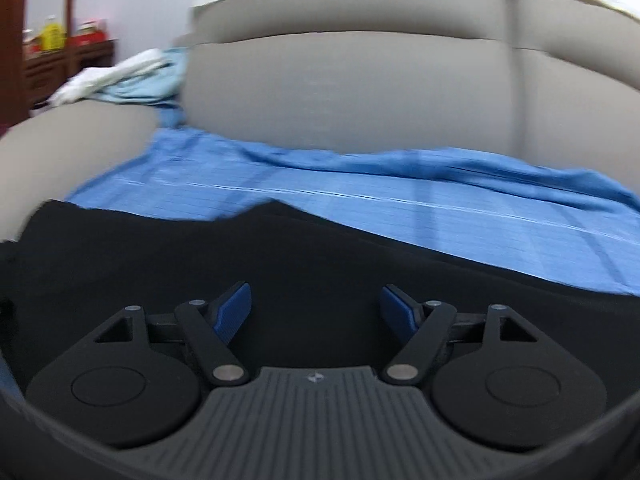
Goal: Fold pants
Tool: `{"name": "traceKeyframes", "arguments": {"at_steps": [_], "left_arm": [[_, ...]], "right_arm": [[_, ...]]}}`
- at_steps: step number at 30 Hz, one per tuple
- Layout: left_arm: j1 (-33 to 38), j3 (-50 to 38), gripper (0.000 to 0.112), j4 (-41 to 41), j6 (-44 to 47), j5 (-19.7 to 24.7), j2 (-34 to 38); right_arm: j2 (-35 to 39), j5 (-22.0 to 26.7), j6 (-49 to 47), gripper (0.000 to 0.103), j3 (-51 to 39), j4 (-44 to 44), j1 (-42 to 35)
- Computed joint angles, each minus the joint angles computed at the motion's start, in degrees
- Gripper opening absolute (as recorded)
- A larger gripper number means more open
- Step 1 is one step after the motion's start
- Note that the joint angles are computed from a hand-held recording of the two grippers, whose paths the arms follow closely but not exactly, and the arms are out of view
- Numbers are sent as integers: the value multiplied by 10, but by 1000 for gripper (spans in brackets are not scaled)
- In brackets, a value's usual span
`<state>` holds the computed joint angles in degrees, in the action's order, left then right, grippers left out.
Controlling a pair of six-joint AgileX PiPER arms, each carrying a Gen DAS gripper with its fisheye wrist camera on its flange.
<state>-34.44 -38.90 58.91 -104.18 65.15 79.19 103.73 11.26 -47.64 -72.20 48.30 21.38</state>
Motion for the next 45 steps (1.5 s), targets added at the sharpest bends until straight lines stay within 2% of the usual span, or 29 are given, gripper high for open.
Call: {"name": "traceKeyframes", "arguments": {"at_steps": [2, 5, 6, 9, 10, 12, 13, 14, 15, 17, 19, 21, 23, 24, 26, 27, 28, 29, 30, 31, 32, 33, 34, 37, 41, 45], "left_arm": [[16, 5, 49, -2, 5, -14, -12], [19, 19, 49, 5, -3, -24, -26], [17, 24, 50, 10, -8, -25, -27], [8, 34, 50, 21, -24, -23, -26], [7, 36, 51, 24, -26, -24, -28], [10, 38, 50, 22, -28, -27, -35], [14, 38, 50, 19, -27, -33, -43], [20, 39, 49, 12, -22, -42, -56], [32, 45, 48, 6, -14, -62, -81], [42, 61, 48, 15, -29, -82, -127], [49, 69, 51, 33, -46, -85, -161], [72, 72, 54, 47, -44, -104, -176], [125, 66, 55, 41, -20, -147, -175], [153, 64, 55, 35, -10, -172, -172], [229, 62, 60, 13, 25, -255, -158], [271, 54, 61, -25, 70, -296, -142], [300, 52, 61, -44, 92, -324, -127], [308, 51, 61, -40, 91, -329, -116], [295, 50, 58, -13, 67, -311, -112], [279, 44, 42, 0, 52, -285, -101], [274, 46, 26, 6, 46, -282, -104], [267, 49, 22, 11, 33, -279, -111], [250, 47, 18, 19, 15, -254, -112], [197, 38, 13, 38, -9, -174, -104], [158, 35, 12, 36, -14, -121, -106], [126, 19, 11, 34, -11, -38, -70]], "right_arm": [[42, 32, 74, 83, -66, -61, 22], [109, 93, 236, 76, -184, -232, 51], [129, 99, 280, 73, -212, -289, 59], [170, 86, 418, 73, -258, -461, 68], [181, 92, 476, 77, -276, -515, 65], [197, 125, 590, 77, -315, -618, 62], [190, 122, 648, 77, -307, -667, 64], [174, 98, 705, 77, -277, -712, 68], [144, 50, 741, 77, -224, -741, 68], [90, -47, 745, 77, -124, -755, 67], [37, -131, 788, 79, -27, -818, 67], [2, -182, 883, 81, 36, -925, 68], [-18, -208, 980, 83, 72, -1027, 70], [-27, -217, 999, 83, 93, -1050, 74], [-35, -212, 969, 83, 117, -1034, 89], [-35, -200, 922, 83, 128, -994, 98], [-42, -194, 865, 83, 143, -937, 106], [-45, -206, 807, 84, 160, -880, 109], [-52, -222, 758, 87, 178, -837, 110], [-59, -229, 730, 87, 191, -817, 112], [-66, -231, 706, 88, 202, -796, 114], [-68, -232, 706, 88, 205, -796, 114], [-72, -235, 720, 89, 210, -809, 110], [-78, -246, 740, 90, 223, -826, 93], [-91, -243, 678, 91, 239, -771, 74], [-114, -253, 683, 93, 272, -784, 31]]}}
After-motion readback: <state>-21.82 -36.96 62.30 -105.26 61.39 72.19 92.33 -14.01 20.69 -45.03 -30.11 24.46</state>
